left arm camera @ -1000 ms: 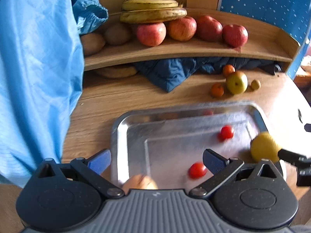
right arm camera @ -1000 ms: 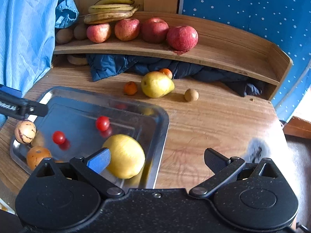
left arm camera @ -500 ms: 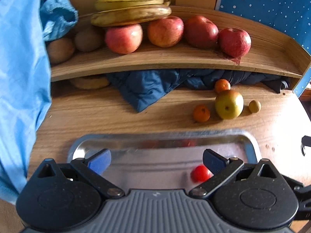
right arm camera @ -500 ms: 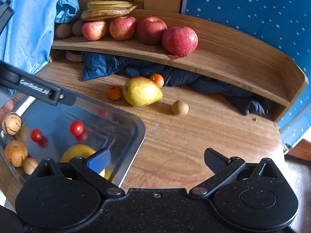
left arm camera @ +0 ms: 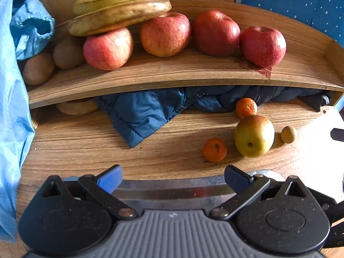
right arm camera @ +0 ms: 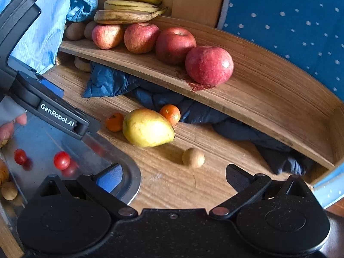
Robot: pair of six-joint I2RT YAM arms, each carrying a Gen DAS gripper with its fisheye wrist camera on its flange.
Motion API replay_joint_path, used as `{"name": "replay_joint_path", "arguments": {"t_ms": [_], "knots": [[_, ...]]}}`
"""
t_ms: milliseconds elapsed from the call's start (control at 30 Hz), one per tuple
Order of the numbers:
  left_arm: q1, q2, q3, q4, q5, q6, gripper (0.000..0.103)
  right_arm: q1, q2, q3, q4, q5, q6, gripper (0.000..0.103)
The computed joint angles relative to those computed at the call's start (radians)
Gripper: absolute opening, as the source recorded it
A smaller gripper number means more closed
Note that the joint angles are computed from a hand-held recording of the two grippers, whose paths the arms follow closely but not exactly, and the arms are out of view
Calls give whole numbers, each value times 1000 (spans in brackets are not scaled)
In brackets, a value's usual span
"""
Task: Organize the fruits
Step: 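Move both tools toward the small tangerine and the yellow-green pear under the shelf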
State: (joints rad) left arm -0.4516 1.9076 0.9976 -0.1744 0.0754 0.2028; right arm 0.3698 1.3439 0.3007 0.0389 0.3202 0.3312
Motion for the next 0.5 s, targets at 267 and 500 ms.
{"name": "replay_joint_path", "arguments": {"t_ms": [267,500], "knots": [[-12,70,56,0,-32,20,102,-39,161,46,140,-27,-134,102],[-18,100,88,-9,-28,22,102,-66,237,81,189,-63,-172,102]]}}
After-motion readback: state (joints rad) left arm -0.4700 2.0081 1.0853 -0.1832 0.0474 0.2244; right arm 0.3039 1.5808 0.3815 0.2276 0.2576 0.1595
